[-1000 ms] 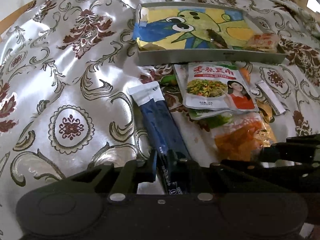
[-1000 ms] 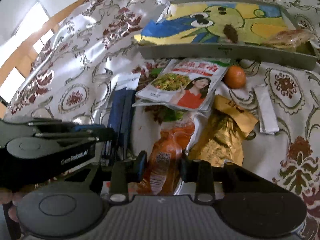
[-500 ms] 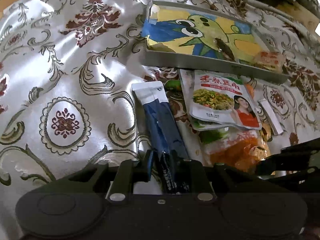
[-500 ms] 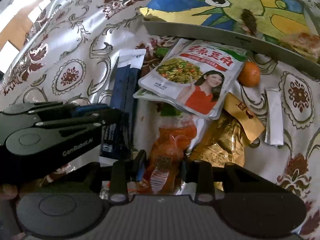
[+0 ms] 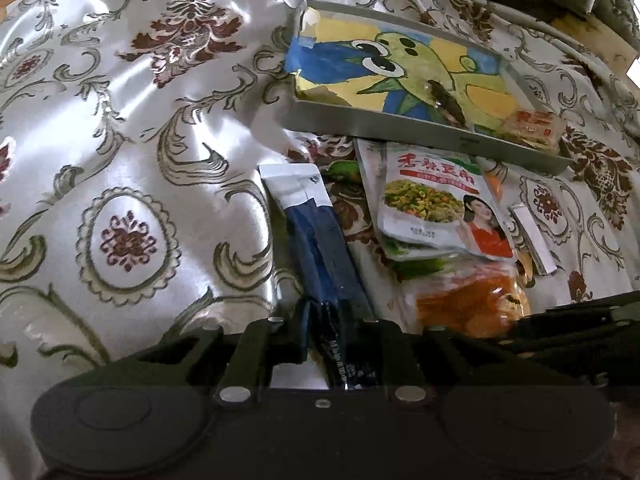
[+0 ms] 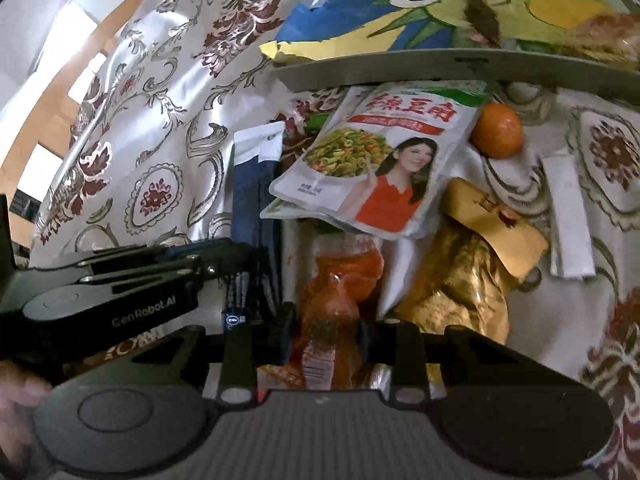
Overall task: Organize snacks
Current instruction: 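Lift the orange packet with the right tool while the left tool lifts the blue box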
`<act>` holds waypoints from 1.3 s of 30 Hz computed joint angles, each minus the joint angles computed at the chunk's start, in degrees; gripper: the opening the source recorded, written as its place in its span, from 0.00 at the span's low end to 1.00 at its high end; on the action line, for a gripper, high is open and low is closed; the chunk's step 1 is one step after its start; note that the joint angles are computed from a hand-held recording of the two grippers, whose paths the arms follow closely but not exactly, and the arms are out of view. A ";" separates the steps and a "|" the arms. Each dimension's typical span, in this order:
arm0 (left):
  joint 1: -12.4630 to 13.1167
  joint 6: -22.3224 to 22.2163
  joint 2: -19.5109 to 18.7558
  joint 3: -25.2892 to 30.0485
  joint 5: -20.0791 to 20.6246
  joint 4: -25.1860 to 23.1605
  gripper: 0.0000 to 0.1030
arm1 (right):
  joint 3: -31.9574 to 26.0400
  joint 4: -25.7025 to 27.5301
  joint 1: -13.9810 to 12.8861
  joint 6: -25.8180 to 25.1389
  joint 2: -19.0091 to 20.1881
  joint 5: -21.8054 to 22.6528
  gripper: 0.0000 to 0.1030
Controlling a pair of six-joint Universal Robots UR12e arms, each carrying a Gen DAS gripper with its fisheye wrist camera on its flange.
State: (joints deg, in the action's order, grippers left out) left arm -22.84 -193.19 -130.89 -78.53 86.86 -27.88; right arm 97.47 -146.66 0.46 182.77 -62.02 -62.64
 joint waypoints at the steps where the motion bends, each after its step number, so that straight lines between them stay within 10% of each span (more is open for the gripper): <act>1: -0.13 -0.09 0.28 -0.23 0.46 -0.15 0.13 | 0.52 -0.07 -0.34 0.17 -0.49 0.69 0.31; 12: -1.73 2.52 -0.66 1.30 5.41 -1.38 0.27 | 5.65 -5.71 -4.07 6.20 -3.47 6.77 0.31; 20: -2.28 -0.94 0.07 -0.08 7.99 2.65 0.06 | 6.95 -8.99 -4.50 6.27 -4.05 9.00 0.31; 39: -2.53 -9.68 4.09 -5.44 6.13 11.10 0.03 | 10.78 -21.53 -6.45 9.68 -5.12 14.44 0.27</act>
State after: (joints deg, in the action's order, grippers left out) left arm -25.37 -202.87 -126.79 -83.97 92.99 -16.79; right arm 108.24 -168.19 -5.99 192.46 -67.14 -48.20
